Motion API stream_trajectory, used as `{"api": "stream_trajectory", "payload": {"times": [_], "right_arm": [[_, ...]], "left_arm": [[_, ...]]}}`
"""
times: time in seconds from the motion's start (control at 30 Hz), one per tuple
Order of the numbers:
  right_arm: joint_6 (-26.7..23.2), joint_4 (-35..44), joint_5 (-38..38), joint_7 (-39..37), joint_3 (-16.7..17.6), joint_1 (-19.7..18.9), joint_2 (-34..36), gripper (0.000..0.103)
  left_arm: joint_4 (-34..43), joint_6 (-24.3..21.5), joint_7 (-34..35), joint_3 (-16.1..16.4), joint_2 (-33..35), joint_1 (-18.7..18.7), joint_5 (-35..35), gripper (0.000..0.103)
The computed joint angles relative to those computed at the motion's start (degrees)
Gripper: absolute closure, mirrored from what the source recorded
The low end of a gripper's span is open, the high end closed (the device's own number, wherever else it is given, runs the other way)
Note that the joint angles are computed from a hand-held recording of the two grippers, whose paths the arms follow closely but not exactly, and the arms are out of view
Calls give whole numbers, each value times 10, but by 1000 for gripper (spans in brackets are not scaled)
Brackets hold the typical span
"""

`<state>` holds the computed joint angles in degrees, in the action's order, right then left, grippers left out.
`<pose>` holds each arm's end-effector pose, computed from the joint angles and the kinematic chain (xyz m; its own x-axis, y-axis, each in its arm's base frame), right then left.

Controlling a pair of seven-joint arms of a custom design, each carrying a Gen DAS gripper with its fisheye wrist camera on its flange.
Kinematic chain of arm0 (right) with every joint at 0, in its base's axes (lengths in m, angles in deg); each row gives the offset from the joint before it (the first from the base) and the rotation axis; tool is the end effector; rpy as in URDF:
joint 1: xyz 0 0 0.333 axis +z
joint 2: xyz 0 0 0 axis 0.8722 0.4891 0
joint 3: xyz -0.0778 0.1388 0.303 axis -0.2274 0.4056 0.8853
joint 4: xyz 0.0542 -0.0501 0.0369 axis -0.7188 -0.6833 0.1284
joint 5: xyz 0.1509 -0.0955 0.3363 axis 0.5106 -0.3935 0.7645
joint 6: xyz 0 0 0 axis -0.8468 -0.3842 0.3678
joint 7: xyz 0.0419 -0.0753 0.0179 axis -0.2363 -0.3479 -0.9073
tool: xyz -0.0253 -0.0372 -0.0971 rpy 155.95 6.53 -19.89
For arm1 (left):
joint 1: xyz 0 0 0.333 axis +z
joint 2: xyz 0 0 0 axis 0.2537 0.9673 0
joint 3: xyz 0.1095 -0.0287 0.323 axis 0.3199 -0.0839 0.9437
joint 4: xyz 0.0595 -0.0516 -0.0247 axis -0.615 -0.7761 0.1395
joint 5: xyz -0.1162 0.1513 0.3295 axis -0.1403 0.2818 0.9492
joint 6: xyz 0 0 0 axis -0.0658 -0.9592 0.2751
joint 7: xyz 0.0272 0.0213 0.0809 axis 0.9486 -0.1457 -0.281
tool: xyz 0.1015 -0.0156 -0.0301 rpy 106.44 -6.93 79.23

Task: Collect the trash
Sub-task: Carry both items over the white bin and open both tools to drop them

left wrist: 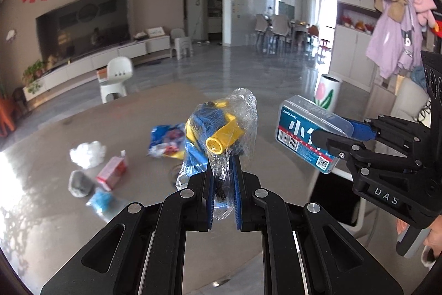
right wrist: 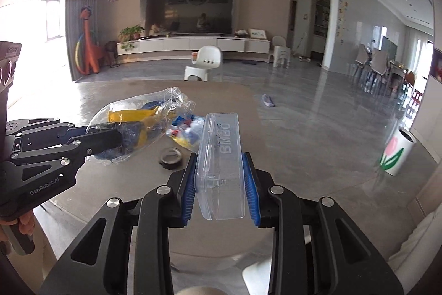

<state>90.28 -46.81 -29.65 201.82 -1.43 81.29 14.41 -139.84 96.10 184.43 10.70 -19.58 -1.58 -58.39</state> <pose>0.4191 0.3082 0.6708 -0.0739 -0.9956 0.0572 -0.5022 -0.0124 -0.8646 0.5247 -0.2883 0.6625 -0.6474 -0.7621 -0.0083 -0.4163 0.3628 -0.8337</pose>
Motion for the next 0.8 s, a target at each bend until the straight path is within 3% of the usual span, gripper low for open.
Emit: {"api": "stream_trajectory", "payload": {"times": [0.27,0.43,0.8], "right_arm": [[-2,-98,6,28,-10,-33,-95,70],[-19,-154,19,42,2,-60,-150,70],[-38,-261,67,52,-3,-90,-248,70]], "left_arm": [[29,-19,24,-28,31,-33,-7,92],[55,-43,33,-42,59,-55,-1,92],[117,-95,22,-65,139,-107,39,92]]}}
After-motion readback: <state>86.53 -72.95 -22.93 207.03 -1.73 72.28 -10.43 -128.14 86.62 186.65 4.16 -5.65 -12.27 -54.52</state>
